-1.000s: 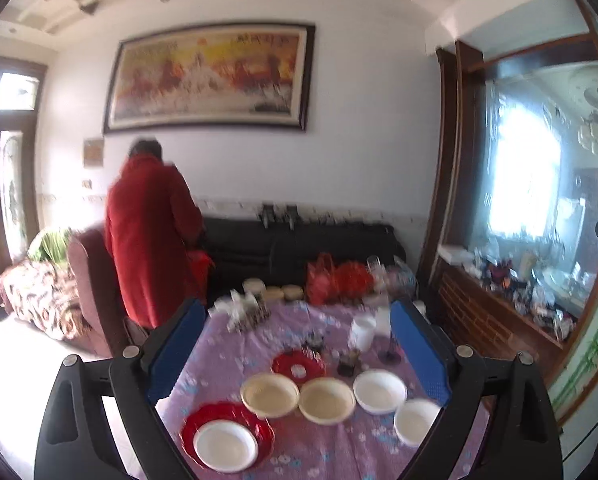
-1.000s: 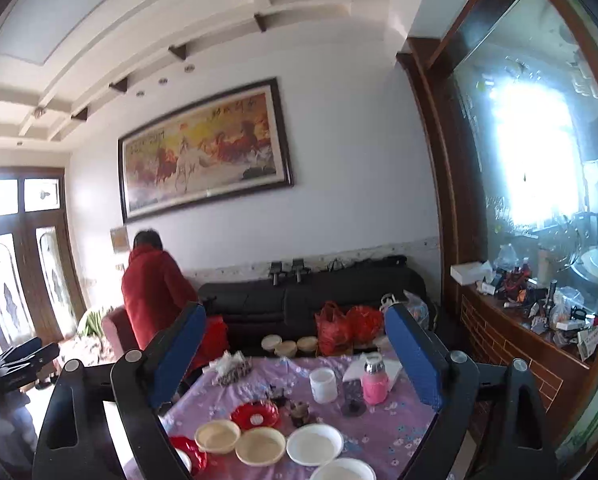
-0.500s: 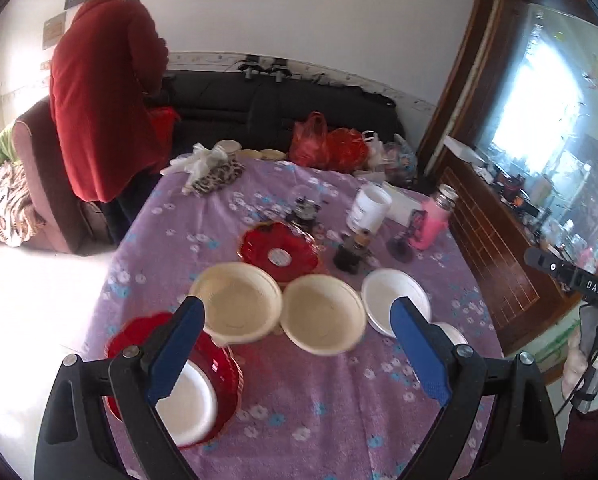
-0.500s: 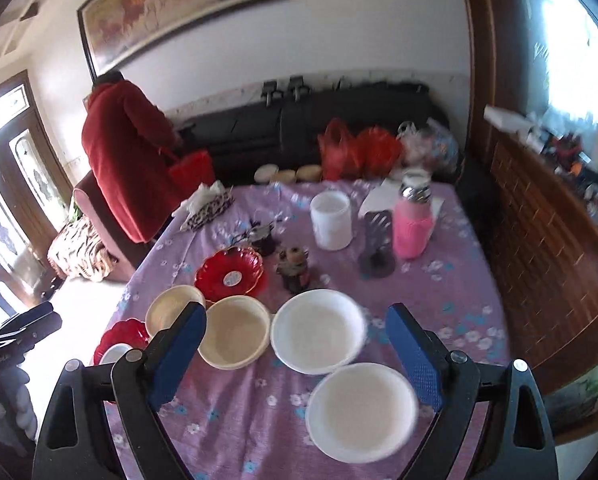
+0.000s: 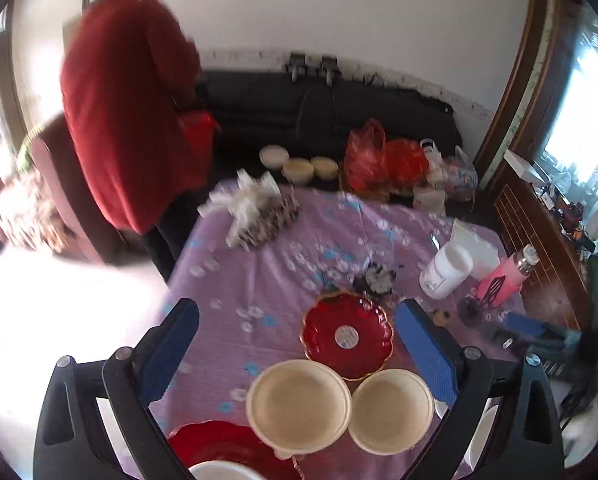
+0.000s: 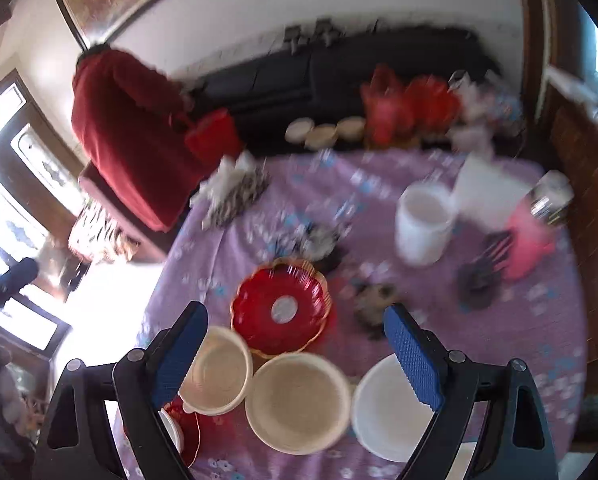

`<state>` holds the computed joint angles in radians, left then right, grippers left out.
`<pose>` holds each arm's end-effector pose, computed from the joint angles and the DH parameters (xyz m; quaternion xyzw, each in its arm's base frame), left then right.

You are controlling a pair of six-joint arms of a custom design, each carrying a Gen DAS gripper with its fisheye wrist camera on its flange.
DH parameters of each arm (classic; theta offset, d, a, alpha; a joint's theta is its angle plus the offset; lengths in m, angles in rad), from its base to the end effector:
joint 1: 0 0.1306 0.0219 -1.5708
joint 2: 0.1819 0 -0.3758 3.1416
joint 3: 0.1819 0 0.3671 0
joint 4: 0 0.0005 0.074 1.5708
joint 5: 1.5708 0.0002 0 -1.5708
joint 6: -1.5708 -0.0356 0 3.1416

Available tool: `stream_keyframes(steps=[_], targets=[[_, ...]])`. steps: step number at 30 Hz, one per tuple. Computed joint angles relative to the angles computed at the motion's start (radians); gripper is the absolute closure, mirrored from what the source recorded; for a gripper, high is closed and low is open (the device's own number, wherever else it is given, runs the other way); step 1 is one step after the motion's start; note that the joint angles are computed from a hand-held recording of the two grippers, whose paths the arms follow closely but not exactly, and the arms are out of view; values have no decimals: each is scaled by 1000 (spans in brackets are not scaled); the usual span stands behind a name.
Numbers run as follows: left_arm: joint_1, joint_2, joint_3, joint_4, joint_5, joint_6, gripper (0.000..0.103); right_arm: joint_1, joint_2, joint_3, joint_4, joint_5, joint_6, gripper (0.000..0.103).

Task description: Organize plates and bowls

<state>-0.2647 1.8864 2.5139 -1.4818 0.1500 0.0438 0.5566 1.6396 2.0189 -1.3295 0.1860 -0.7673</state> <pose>0.5486 -0.1547 0.5939 0.1291 0.9253 -0.1231 0.3347 0.4447 0.2684 0.5418 0.1279 0.9399 0.1171 0.2942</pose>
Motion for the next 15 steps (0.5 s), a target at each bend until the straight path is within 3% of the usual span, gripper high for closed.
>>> stream_keyframes(steps=[1,3,5,8,15], targets=[[0,21,-42,27,2,0,6,-4,18,-34,32,-20,9,18],[-2,68,-63,37,5,-4,21,-14,40,-103,105,-62,7,30],[0,142,-37,-5,40,-11,55,-27,58,-147,157,-85,-14,32],[2,219,-13,-25,64,11,58,-49,86,-187,220,-118,-27,32],[5,403,175,-110,122,93,58,-65,181,-128,193,-132,-14,32]])
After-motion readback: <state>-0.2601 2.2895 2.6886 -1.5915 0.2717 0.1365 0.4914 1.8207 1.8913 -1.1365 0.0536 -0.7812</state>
